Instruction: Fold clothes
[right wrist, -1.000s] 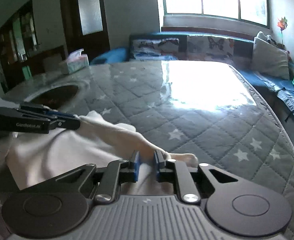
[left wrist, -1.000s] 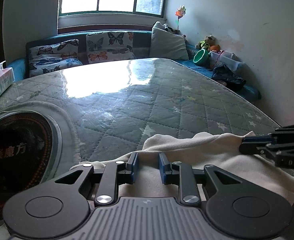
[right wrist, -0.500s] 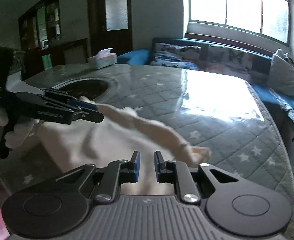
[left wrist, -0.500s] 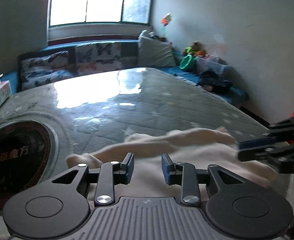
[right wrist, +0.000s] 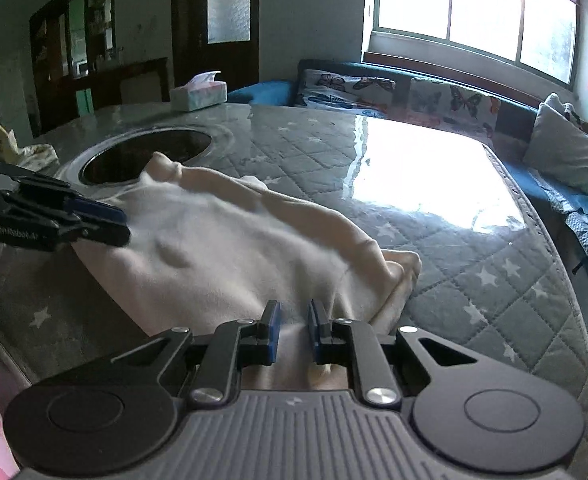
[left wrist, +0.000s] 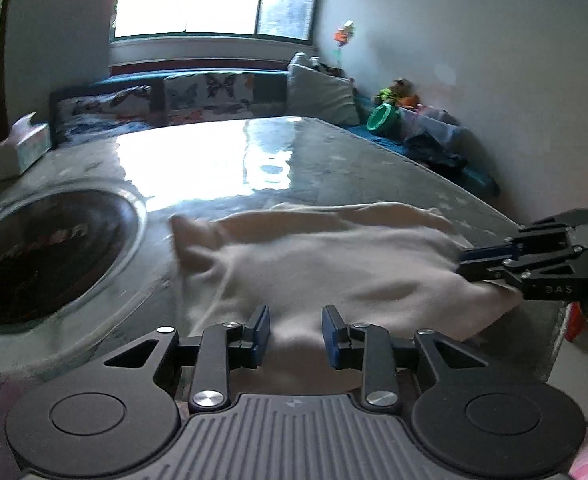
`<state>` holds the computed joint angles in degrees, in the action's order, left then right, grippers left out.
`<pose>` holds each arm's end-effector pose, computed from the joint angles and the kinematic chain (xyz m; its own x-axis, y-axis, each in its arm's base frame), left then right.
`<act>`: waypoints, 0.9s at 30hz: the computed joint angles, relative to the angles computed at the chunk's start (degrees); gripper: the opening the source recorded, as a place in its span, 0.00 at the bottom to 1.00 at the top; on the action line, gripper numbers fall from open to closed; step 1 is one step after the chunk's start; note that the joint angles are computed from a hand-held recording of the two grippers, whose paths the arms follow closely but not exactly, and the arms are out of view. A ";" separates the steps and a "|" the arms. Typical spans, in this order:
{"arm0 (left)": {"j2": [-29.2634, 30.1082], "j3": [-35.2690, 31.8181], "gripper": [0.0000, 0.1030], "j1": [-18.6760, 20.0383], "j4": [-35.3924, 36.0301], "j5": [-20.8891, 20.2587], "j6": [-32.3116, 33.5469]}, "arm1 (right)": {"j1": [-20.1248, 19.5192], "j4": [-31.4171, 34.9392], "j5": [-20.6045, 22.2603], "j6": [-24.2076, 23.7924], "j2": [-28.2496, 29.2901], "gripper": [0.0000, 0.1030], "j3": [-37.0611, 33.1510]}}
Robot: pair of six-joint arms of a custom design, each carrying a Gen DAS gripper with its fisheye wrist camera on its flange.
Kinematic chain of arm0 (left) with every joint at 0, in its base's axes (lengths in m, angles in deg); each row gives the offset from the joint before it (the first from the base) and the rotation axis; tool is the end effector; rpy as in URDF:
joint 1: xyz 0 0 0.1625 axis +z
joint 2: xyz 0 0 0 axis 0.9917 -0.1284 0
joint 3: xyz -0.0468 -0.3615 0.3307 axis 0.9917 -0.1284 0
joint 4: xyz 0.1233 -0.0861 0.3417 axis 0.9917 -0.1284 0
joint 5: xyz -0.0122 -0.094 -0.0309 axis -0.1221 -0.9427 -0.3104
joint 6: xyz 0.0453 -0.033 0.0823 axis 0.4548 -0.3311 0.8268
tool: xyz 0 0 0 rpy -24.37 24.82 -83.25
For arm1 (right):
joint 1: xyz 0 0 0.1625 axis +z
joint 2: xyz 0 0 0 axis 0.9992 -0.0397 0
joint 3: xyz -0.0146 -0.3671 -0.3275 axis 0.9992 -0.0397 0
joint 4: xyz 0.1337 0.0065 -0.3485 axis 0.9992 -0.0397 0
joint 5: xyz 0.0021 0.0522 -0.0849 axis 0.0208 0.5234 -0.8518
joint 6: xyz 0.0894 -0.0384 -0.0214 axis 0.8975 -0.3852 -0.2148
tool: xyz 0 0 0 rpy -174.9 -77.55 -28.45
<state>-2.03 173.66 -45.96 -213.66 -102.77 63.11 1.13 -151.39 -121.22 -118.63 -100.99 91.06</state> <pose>-0.2389 -0.4358 0.1369 -0.7825 0.2386 -0.5751 0.5817 0.6093 -0.5388 0.1124 -0.4421 0.2279 -0.5554 -0.5897 0.5863 -0.8206 0.5030 -0.2715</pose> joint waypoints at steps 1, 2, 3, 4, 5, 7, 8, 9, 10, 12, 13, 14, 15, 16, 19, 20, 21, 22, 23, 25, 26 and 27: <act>-0.31 0.63 0.31 0.22 -0.85 -0.55 -1.36 | -0.09 -0.37 0.06 -0.53 0.15 0.13 0.09; -0.53 1.10 0.31 0.19 -1.32 -0.76 -2.59 | -0.16 -0.73 0.12 -1.36 0.32 0.13 0.14; -0.75 1.47 0.31 0.09 -1.50 -0.82 -3.82 | -0.10 -0.67 0.02 -1.79 0.32 0.13 0.09; -0.80 1.96 0.31 -0.29 -1.34 -0.57 -5.10 | -0.02 -0.52 -0.12 -2.10 0.28 0.13 0.03; -0.79 2.48 0.31 -0.78 -1.04 -0.22 -6.41 | 0.16 0.17 -0.43 -2.21 0.05 0.13 -0.21; -0.77 3.52 0.30 -1.75 -0.61 0.42 -9.00 | 0.45 0.84 -0.94 -2.84 -0.07 0.13 -0.52; -1.05 3.93 0.29 -2.15 -0.13 0.58 -10.09 | 0.59 1.13 -1.18 -3.17 -0.11 0.13 -0.67; -1.46 4.30 0.29 -2.54 0.55 0.69 -11.14 | 0.79 1.38 -1.48 -3.38 -0.16 0.13 -0.77; -2.04 4.14 0.29 -2.72 1.76 0.74 -11.61 | 0.98 1.57 -1.73 -3.54 -0.21 0.13 -0.82; -3.30 3.41 0.29 -2.92 4.58 0.79 -12.11 | 1.42 2.80 -1.75 -2.97 -0.74 0.14 -1.17; -3.71 2.94 0.29 -2.90 4.86 0.73 -11.55 | 1.66 3.60 -1.57 -2.50 -1.12 0.14 -1.40; -3.80 2.29 0.29 -2.79 3.74 0.58 -9.91 | 1.85 3.83 -1.13 -2.28 -1.36 0.14 -1.49; -3.57 1.62 0.29 -2.55 2.09 0.40 -7.90 | 2.05 3.93 -0.63 -2.13 -1.57 0.14 -1.57; -3.23 0.61 0.29 -2.01 1.10 0.39 -5.94 | 2.24 4.17 0.01 -1.82 -1.72 0.16 -1.71; -2.07 -2.78 0.29 0.07 -0.83 0.21 -0.82 | 2.67 6.09 2.50 -0.10 -1.89 0.17 -2.41; -1.84 -3.85 0.29 1.14 -0.34 0.19 -0.57 | 2.75 6.83 3.16 0.35 -1.77 0.17 -2.63; -1.67 -4.96 0.27 2.24 0.50 0.26 -0.65 | 2.83 6.97 3.39 0.30 -1.38 0.17 -2.72; -1.65 -5.87 0.27 3.45 1.42 -0.02 -0.85 | 2.87 7.10 3.48 0.18 -0.96 0.17 -2.83; -1.61 -6.50 0.27 4.25 2.50 0.35 -1.41 | 2.79 7.44 3.54 0.23 -0.61 0.17 -2.95; -1.83 -7.00 0.23 5.49 4.05 1.30 -2.48 | 2.74 7.53 2.61 0.54 0.20 0.17 -3.16; -2.06 -6.81 0.19 6.15 3.59 0.91 -2.70 | 2.74 7.52 1.81 0.65 0.59 0.17 -3.31; -2.53 -6.51 0.18 6.60 3.27 0.26 -3.38 | 2.59 7.96 1.74 0.80 0.50 0.17 -3.43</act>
